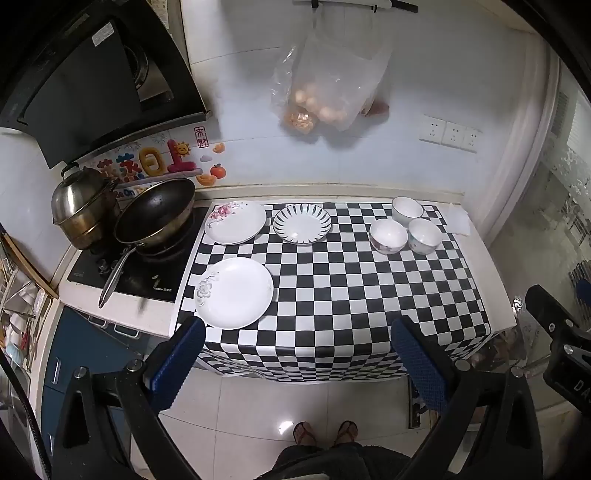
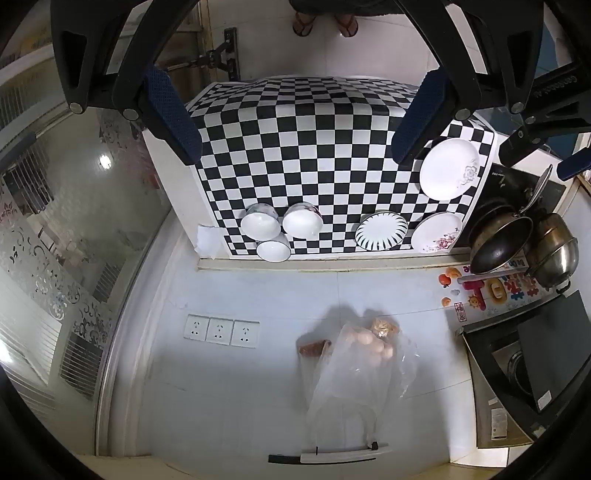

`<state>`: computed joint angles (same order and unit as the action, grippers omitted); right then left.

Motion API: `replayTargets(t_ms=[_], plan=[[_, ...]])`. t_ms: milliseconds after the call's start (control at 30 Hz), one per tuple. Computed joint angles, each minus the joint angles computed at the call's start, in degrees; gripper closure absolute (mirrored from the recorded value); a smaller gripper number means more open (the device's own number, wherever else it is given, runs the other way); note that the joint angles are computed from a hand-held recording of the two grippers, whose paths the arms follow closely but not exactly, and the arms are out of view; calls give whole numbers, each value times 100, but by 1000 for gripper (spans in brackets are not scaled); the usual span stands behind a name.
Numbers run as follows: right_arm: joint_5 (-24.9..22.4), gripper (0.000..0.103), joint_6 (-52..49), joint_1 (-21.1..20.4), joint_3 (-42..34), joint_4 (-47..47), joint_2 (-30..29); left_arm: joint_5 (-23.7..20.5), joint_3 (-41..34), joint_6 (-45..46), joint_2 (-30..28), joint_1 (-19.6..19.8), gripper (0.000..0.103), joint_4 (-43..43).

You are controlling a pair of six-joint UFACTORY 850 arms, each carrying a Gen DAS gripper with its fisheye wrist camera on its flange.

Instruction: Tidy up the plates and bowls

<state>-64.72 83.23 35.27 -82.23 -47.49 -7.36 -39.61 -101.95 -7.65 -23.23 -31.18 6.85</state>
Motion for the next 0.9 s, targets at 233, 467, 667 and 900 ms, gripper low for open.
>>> replayTargets(t_ms=[233,467,667,900], plan=[[34,0,3,17,19,-26,29,-33,-14,-1,-6,-3,0,10],[-30,0,57,28,35,-25,33,58,77,33,58,22,0,-15],[-83,0,64,56,5,-55,14,49,48,109,83,22,0,-60],[-157,0,74,62,-56,-24,30,44,-24,116,44,0,0,-53]])
